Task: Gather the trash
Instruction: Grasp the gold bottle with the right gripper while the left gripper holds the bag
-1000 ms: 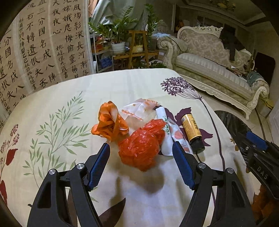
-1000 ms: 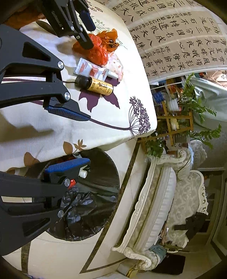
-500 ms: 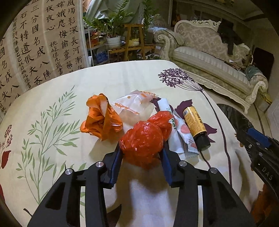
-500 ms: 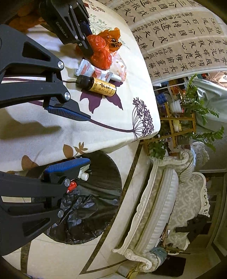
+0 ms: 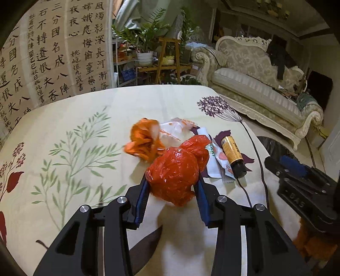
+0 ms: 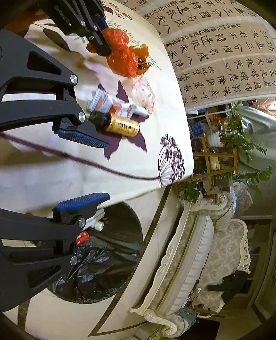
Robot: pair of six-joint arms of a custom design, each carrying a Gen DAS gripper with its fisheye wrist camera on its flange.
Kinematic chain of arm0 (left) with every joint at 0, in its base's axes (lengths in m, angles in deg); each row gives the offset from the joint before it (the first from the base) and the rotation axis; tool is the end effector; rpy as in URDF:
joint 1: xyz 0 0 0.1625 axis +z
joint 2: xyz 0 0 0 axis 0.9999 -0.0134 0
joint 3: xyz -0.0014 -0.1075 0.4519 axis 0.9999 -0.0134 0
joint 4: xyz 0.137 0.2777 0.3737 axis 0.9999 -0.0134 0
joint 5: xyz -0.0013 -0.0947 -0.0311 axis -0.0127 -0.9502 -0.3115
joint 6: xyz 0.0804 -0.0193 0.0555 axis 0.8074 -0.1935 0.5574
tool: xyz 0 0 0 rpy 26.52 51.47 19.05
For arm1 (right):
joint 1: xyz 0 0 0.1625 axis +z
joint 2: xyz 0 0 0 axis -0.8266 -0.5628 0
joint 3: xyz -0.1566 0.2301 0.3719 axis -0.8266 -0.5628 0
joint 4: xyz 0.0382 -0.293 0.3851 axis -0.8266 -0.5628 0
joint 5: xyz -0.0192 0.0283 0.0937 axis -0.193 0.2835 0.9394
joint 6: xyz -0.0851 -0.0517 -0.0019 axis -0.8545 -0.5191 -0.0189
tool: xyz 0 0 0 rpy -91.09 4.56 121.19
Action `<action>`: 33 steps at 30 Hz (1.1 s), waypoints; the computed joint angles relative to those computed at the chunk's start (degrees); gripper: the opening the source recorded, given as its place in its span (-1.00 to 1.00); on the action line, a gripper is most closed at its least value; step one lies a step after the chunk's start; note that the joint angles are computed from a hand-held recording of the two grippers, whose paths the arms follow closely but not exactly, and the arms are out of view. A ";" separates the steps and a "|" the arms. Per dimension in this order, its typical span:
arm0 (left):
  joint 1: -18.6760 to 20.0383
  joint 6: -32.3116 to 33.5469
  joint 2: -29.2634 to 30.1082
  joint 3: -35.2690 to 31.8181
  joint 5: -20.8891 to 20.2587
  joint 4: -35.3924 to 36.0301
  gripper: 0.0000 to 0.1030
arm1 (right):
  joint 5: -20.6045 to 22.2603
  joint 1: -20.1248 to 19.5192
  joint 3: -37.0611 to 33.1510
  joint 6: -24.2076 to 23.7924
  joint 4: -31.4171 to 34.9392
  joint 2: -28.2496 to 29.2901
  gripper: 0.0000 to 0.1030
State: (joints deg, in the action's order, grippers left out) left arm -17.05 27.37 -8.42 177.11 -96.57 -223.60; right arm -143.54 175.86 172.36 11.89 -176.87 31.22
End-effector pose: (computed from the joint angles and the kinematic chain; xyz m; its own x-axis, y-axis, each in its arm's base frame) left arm 0.0144 -0.5502 0.3037 -0.7309 0.3098 -0.6081 0.6096 0.6970 -0.3776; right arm 0.3585 -0.5186 -0.0937 -0.7378 0.1801 0.6505 -0.4123 0.6428 -0.6456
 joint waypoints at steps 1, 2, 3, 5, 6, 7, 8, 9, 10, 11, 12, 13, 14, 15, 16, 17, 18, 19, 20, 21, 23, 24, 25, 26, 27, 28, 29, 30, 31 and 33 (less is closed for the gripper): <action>0.06 -0.04 -0.26 0.00 0.05 -0.15 -0.20 | 0.40 0.03 -0.35 -0.11 0.39 0.10 -0.16; 0.11 -0.11 -0.46 -0.01 0.16 -0.30 -0.20 | 0.76 0.05 -0.76 -0.30 0.72 0.24 -0.16; 0.35 -0.16 -0.74 -0.08 0.34 -0.67 -0.20 | 0.97 0.10 -1.11 -0.47 0.93 0.41 -0.16; 0.80 -0.29 -0.96 -0.26 0.73 -1.27 -0.20 | 1.43 0.10 -1.88 -0.82 1.55 0.69 -0.16; 0.95 -0.39 -0.94 -0.42 0.95 -1.49 -0.21 | 1.80 0.04 -2.45 -0.88 2.18 0.83 -0.16; 1.23 -0.44 -0.91 -0.67 1.21 -1.77 -0.20 | 2.26 -0.07 -2.99 -0.95 2.87 0.96 -0.16; 1.50 -0.56 -0.83 -0.91 1.51 -2.09 -0.20 | 2.53 -0.17 -3.47 -1.02 3.55 1.08 -0.17; 1.77 -0.66 -0.71 -1.17 1.72 -2.34 -0.20 | 2.64 -0.25 -3.87 -1.09 4.15 1.19 -0.17; 2.11 -0.83 -0.55 -1.58 1.97 -2.53 -0.20 | 2.68 -0.36 -4.43 -1.16 4.91 1.35 -0.17; 2.39 -0.96 -0.55 -1.81 2.08 -2.59 -0.20 | 2.73 -0.44 -4.74 -1.16 5.44 1.41 -0.17; 2.70 -1.10 -0.45 -2.15 2.03 -2.50 -0.20 | 2.84 -0.56 -5.30 -1.08 6.31 1.57 -0.18; 2.97 -1.37 -0.43 -2.51 1.94 -2.32 -0.20 | 2.86 -0.63 -5.76 -0.97 7.11 1.72 -0.18; 3.10 -1.41 -0.44 -2.66 1.87 -2.36 -0.20 | 2.76 -0.71 -6.27 -0.95 7.86 1.91 -0.18; 3.19 -1.39 -0.45 -2.74 1.82 -2.42 -0.20 | 2.67 -0.77 -6.43 -0.89 8.35 1.97 -0.19; 3.32 -1.30 -0.54 -2.65 1.65 -2.48 -0.20 | 2.66 -0.89 -6.67 -0.59 9.27 1.99 -0.20; 3.38 -1.26 -0.52 -2.68 1.57 -2.44 -0.20 | 2.68 -0.94 -6.82 -0.31 9.88 2.00 -0.21; 3.45 -1.30 -0.47 -2.70 1.49 -2.39 -0.20 | 2.91 -1.06 -6.91 0.17 10.76 1.92 -0.26; 3.53 -1.43 -0.46 -2.73 1.39 -2.23 -0.20 | 3.05 -1.11 -7.08 0.55 11.42 1.95 -0.36; 3.56 -1.54 -0.45 -2.73 1.33 -2.07 -0.20 | 3.26 -1.19 -7.05 1.04 12.21 1.82 -0.40; 3.65 -1.59 -0.35 -2.86 1.22 -1.92 -0.20 | 3.52 -1.29 -7.02 1.40 12.76 1.74 -0.44; 3.82 -1.69 -0.21 -3.06 1.04 -1.71 -0.20 | 3.83 -1.37 -6.87 1.88 13.52 1.56 -0.51; 3.84 -1.80 -0.16 -3.11 1.00 -1.67 -0.20 | 3.78 -1.32 -6.82 1.84 13.44 1.58 -0.51; 3.88 -1.85 -0.11 -3.19 0.95 -1.66 -0.20 | 3.75 -1.29 -6.77 1.81 13.39 1.59 -0.51; 3.92 -1.90 -0.09 -3.20 0.88 -1.67 -0.20 | 3.70 -1.30 -6.82 1.69 13.27 1.65 -0.52; 3.92 -1.90 -0.09 -3.20 0.88 -1.67 -0.20 | 3.58 -1.26 -6.80 1.53 13.00 1.74 -0.52; 3.91 -1.83 -0.10 -3.20 0.81 -1.66 -0.21 | 3.41 -1.18 -6.75 1.32 12.59 1.78 -0.52; 3.93 -1.71 -0.14 -3.14 0.69 -1.75 -0.21 | 3.35 -1.11 -6.55 1.18 12.18 1.73 -0.52; 3.84 -1.67 -0.18 -3.01 0.64 -1.85 -0.20 | 3.35 -1.03 -6.34 1.12 11.77 1.67 -0.52; 3.71 -1.61 -0.25 -2.86 0.51 -1.85 -0.20 | 3.30 -0.92 -5.96 1.08 11.13 1.54 -0.52; 3.32 -1.58 -0.38 -2.43 0.38 -1.92 -0.21 | 3.05 -0.64 -5.15 1.16 10.03 1.17 -0.52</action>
State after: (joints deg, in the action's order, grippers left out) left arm -13.73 25.79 -8.80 174.68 -96.19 -225.52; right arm -140.49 175.22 167.21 13.06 -166.84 32.39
